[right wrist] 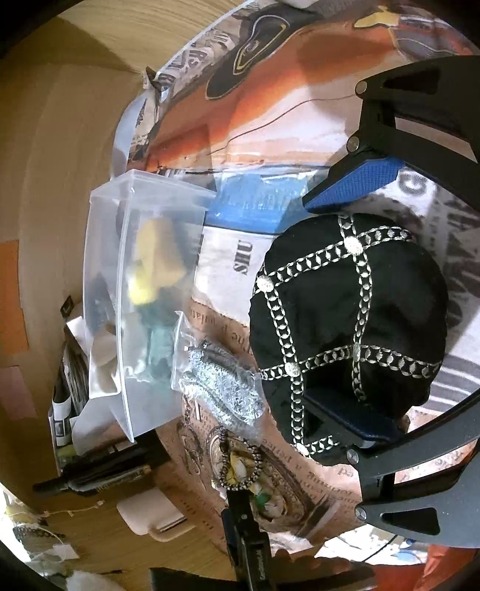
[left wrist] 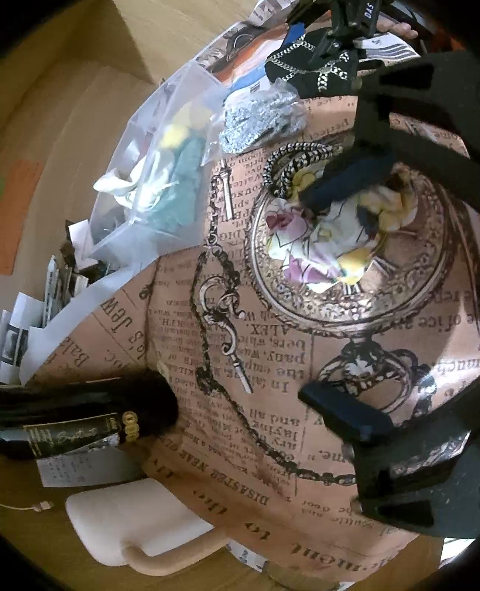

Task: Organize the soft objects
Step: 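Grasp the floral fabric with the left tool while the right tool grasps the black chain-patterned cap, then carry both items into the clear box and open both tools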

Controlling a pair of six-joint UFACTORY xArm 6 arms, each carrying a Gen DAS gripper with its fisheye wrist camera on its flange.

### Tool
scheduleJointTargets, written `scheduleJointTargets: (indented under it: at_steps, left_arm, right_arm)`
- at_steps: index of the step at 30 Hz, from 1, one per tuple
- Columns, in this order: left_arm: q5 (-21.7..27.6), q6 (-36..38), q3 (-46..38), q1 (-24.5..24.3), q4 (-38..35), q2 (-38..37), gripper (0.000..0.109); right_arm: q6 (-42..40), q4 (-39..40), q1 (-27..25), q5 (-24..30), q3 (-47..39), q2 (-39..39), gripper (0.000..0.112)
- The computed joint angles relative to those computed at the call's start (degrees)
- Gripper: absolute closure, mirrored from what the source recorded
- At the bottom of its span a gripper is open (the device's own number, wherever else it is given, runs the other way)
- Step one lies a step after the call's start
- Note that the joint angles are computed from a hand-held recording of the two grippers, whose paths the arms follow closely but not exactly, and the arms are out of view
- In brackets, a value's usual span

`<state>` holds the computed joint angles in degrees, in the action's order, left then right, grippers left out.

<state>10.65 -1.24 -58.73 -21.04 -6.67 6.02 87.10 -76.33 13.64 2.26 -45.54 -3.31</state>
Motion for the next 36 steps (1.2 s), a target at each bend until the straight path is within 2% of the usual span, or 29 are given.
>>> scheduleJointTargets:
  at_steps: [1, 4, 6, 7, 8, 11, 13, 16, 19, 22, 27, 32, 36]
  left_arm:
    - [-0.21, -0.2, 0.01, 0.03, 0.69, 0.0, 0.026]
    - [-1.44, 0.72, 0.33, -0.2, 0.83, 0.1, 0.045]
    - [-1.7, -1.03, 0.09, -0.19, 4.18, 0.49, 0.069]
    - [-1.57, -0.84, -0.07, -0.22, 4.44, 0.63, 0.075]
    - [-1.38, -0.4, -0.33, -0.26, 4.24, 0.79, 0.081]
    - [-0.92, 3.33, -1.07, -0.43, -0.17, 1.04, 0.089]
    - [-1.35, 3.38, -1.19, -0.39, -0.77, 0.91, 0.092]
    - [-1.58, 7.48, -2.01, -0.39, -6.16, 0.3, 0.093]
    - [-3.22, 6.49, -2.31, -0.17, -5.04, -0.64, 0.093]
    - [-4.56, 9.27, -3.08, -0.57, -7.53, -1.47, 0.093]
    - [-7.05, 10.23, -4.56, -1.27, -7.23, -2.22, 0.093]
    - [-7.32, 18.81, -8.11, -2.86, -16.34, -1.3, 0.093]
    - [-7.02, 20.79, -12.12, -3.9, -17.83, 0.82, 0.093]
  right_arm:
    - [0.88, -1.05, 0.08, 0.54, -0.19, 0.02, 0.032]
    - [4.63, -4.96, 0.43, 1.76, -0.48, -0.2, 0.046]
    - [6.42, -6.72, 0.57, 2.71, -0.49, -0.49, 0.058]
    - [6.58, -6.73, 0.46, 3.29, -0.34, -0.82, 0.068]
    - [6.96, -6.9, 0.2, 3.27, -0.32, -0.91, 0.078]
    - [11.73, -10.85, -2.02, -0.26, -0.84, -0.71, 0.089]
    - [15.21, -14.2, -2.49, -0.49, -1.06, -1.19, 0.092]
    - [17.75, -16.98, -1.95, 1.32, -0.98, -2.44, 0.094]
    - [20.45, -20.0, -1.88, 1.99, -1.31, -3.41, 0.096]
    - [22.7, -22.92, -1.69, 3.29, -1.42, -4.97, 0.096]
    - [25.64, -26.63, -1.3, 5.74, -1.51, -7.88, 0.096]
    - [30.0, -32.25, -0.74, 8.89, -2.89, -10.3, 0.096]
    - [32.68, -35.86, -0.61, 11.07, -5.32, -10.3, 0.096]
